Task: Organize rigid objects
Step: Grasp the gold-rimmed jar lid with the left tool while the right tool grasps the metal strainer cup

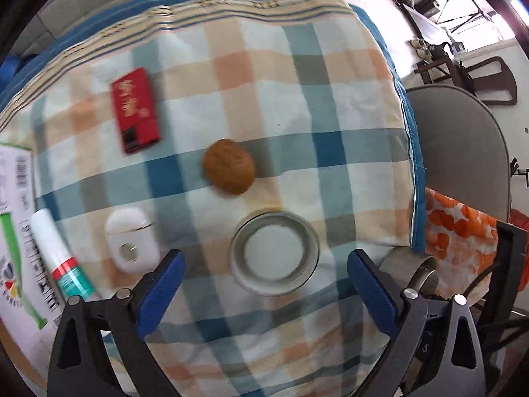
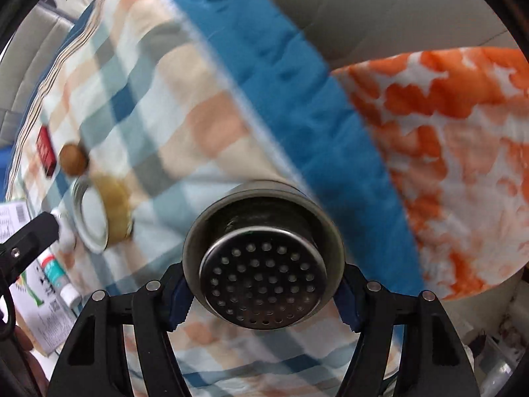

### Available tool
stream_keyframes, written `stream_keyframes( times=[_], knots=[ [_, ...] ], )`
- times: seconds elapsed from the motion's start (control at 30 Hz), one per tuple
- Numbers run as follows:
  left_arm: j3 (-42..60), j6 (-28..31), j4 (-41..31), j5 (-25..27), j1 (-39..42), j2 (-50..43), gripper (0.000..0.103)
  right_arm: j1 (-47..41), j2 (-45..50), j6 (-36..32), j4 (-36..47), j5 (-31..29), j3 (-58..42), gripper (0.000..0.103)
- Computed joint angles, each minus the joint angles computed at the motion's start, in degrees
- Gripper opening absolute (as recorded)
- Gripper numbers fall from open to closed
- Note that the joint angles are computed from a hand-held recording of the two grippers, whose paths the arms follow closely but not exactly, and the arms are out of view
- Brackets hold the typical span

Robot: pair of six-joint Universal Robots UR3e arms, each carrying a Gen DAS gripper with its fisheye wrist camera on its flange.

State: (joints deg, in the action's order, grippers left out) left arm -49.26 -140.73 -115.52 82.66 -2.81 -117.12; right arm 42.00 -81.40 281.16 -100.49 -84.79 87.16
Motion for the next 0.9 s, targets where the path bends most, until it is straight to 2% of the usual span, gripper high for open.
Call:
stream_keyframes(
  times=[0.07,0.17,0.2,0.3,0.37,0.5,0.63,0.83,0.9],
  knots=[
    [-2.13,-0.71,2.0,1.05,-1.9,-0.35,0.096,-1.32,-2.32,-0.68,-1.29,0.73,3.41,0.073],
    [-5.97,-1.51,5.4,2.82,-4.13,-0.7,0.075,-2.65,-3.48,-1.68,-2.83,1.52,6.04,0.073],
    [-8.73,-1.62,8.01,3.93,-4.65,0.09,0.064,-3.38,-3.03,-2.45,-3.23,1.76,6.06,0.073],
    [-14.39,-0.12,12.34,4.16,-3.87,3.4,0.062,-3.88,-3.39,-3.68,-4.12,2.16,7.48,0.073],
    [-16.36,2.13,12.21,4.76,-2.04,6.39,0.062,-3.58,-1.7,-4.15,-4.63,2.57,5.94,0.073],
    [-20.53,5.67,14.17,7.31,0.97,10.19,0.062,-2.52,1.03,-6.69,-12.17,5.19,6.74,0.073],
    [-22.95,3.01,16.43,9.73,1.25,7.61,0.063,-1.82,7.55,-9.32,-13.31,6.44,1.84,0.073],
    [-29.2,3.64,22.36,9.92,-0.3,11.44,0.062,-2.69,11.07,-10.73,-11.95,7.43,-1.09,0.073],
    [-30.01,3.44,22.22,9.35,-0.18,12.46,0.062,-3.71,13.69,-12.04,-12.03,8.02,-2.81,0.073]
  ],
)
